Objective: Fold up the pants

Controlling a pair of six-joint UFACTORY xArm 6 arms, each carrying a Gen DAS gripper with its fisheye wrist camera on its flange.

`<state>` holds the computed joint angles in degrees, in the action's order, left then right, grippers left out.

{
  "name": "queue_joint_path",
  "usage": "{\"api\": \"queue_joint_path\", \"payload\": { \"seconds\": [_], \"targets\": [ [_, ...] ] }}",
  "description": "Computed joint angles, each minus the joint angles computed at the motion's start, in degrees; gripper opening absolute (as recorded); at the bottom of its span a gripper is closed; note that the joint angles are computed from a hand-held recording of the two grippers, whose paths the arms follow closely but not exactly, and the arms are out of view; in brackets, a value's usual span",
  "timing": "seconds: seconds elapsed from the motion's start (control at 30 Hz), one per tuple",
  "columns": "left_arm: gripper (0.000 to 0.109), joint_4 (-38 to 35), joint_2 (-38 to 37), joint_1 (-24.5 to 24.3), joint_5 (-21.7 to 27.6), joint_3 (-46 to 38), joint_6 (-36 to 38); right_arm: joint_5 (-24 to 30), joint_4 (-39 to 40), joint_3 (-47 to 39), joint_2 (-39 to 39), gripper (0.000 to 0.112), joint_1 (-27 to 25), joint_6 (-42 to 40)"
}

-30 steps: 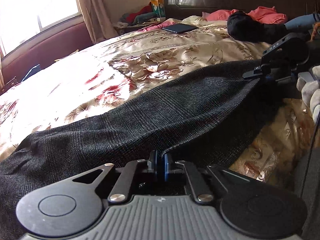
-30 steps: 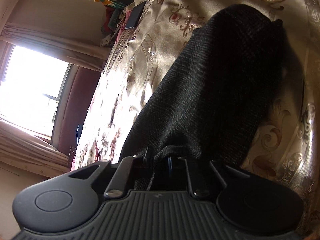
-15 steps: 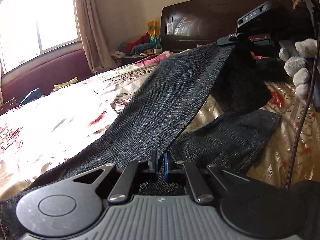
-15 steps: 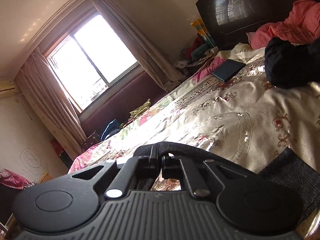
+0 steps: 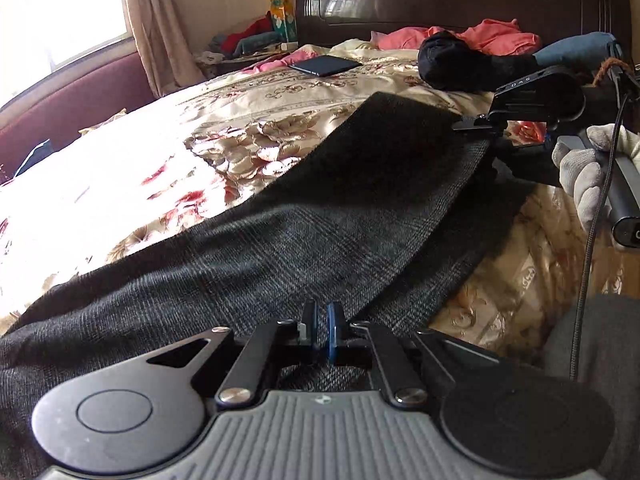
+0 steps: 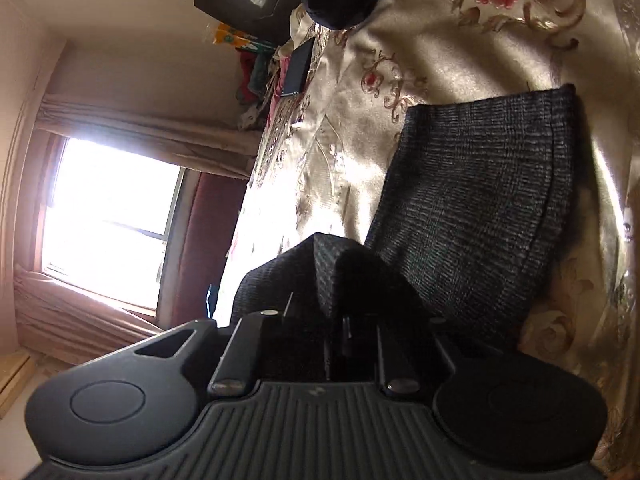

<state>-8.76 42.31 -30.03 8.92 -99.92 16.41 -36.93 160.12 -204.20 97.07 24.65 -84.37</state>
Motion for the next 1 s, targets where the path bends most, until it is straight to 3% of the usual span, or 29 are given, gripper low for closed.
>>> {"api": "queue_joint_path", "payload": {
  "seconds": [0.07, 0.13, 0.17, 0.27, 0.37, 0.53, 0.7, 1.0],
  "targets": [
    [0.02, -2.3, 1.5, -0.5, 0.5, -2.6, 2.5, 2.6, -0.1, 0.0, 0.5, 0.042, -0.6, 2.3],
    [0.02, -2.8, 2.8, -0.9, 1.6, -4.8, 3.7, 2.0, -2.2, 4.6, -2.3, 0.026, -0.5, 4.7],
    [0.02, -2.4, 3.3, -1.0, 2.0, -5.6, 3.7, 1.4, -3.6, 6.7, -3.9, 0.005, -0.4, 5.0],
    [0.02, -4.3, 3.7, -1.4, 2.2, -6.8, 6.1, 0.2, -9.0, 10.4, -8.4, 0.005, 0.5, 0.6],
    [0.02, -5.3, 3.3, -1.7, 1.5, -6.5, 7.7, -1.2, -17.3, 12.4, -12.3, 0.005, 3.5, -9.3],
    [0.021, -6.7, 2.2, -1.7, 1.6, -4.6, 9.5, -9.1, -16.8, 3.2, -7.2, 0.007, 6.0, -17.3],
    [0.021, -4.5, 1.1, -1.5, 3.8, -2.3, 8.0, -14.4, -4.3, -0.8, -1.3, 0.009, 2.1, -12.2],
    [0.021, -2.1, 1.9, -1.7, 5.8, -3.8, 5.5, -12.1, -2.9, -17.9, 10.2, 0.034, -0.7, 0.5]
  ]
}}
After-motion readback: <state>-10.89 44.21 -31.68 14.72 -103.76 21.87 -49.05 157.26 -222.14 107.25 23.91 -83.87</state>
